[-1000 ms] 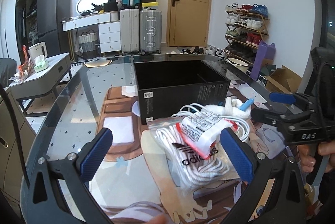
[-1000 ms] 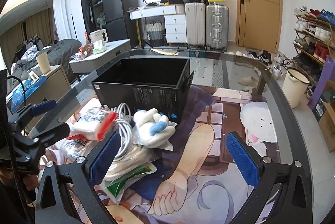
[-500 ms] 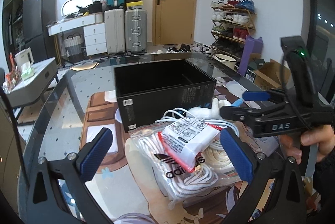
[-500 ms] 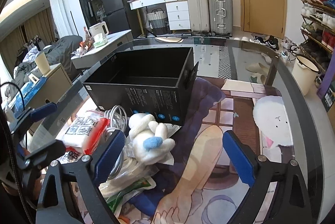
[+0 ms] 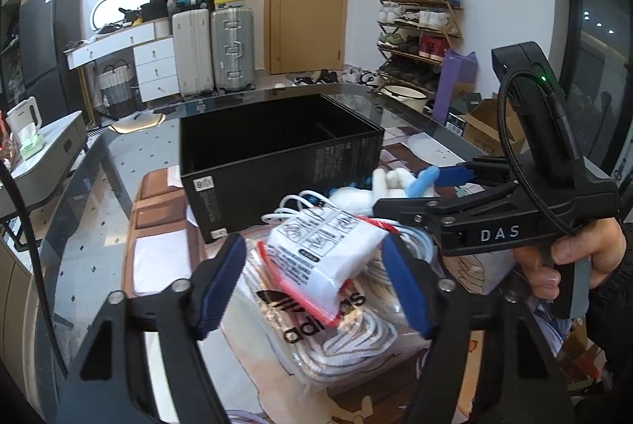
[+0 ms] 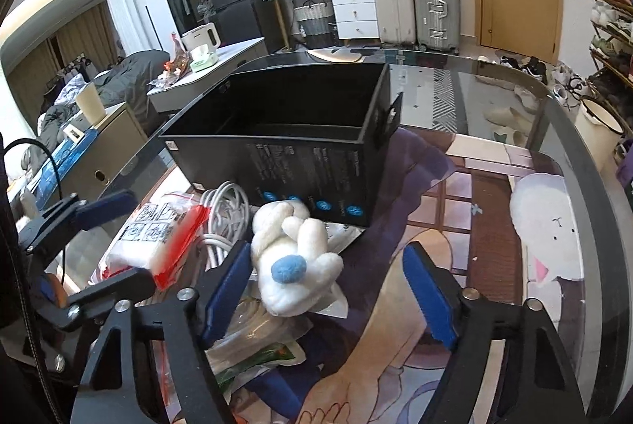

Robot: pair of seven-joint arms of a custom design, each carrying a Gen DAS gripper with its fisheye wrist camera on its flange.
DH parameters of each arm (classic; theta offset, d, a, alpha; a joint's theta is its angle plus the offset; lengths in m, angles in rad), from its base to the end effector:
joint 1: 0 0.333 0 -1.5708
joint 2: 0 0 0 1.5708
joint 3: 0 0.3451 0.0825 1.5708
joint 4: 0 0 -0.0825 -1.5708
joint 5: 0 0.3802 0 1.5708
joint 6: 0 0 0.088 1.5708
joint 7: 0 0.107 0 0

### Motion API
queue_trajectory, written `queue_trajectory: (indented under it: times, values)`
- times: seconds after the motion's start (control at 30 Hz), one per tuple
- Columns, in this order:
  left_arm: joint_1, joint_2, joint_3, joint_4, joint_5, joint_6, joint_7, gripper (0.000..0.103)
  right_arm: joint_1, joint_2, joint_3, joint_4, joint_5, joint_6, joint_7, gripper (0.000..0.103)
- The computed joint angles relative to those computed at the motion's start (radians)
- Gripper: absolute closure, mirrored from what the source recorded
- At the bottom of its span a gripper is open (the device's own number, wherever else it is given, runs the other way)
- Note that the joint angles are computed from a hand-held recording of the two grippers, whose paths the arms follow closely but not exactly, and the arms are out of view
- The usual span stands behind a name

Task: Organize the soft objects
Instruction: 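Close the right gripper on the white plush toy while the left grips the red-strip white packet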

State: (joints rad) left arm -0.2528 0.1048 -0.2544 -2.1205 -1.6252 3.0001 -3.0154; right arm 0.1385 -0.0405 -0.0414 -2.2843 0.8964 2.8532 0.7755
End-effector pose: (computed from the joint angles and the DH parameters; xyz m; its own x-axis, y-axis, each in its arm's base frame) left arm 0.5270 -0.2068 0.4264 -0.6137 -0.7878 0.0533 -0.4926 0.3292 -0.8056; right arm 0.5395 0.0100 0.4554 0.1782 -0.9587 -0.2216 -0.7687 0.0049 -0.6396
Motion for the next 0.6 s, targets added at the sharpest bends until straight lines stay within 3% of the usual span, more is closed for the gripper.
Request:
queue_trajectory:
  times: [0.2,0.33,0.5,0.6]
  values:
    - [0.001,-0.014,0.003,-0.012,-0.022,-0.033,0.025,0.055,0.0,-0.005,-0.003,0.006,0.058,-0.045,-0.059,0.038]
    - [0.005,-0.023,0.008,-0.018,-0.037,-0.055,0.036,0.063,-0.002,-0.008,-0.007,0.012,0.104,-0.089,-0.107,0.057]
    - [0.009,-0.032,0.014,-0.021,-0.066,-0.075,0.053,0.077,0.008,-0.027,-0.001,-0.008,0.136,-0.045,-0.151,0.068]
    - [0.013,-0.033,0.018,-0.025,-0.047,-0.086,0.032,0.077,0.02,-0.045,-0.006,-0.027,0.162,-0.025,-0.185,0.069]
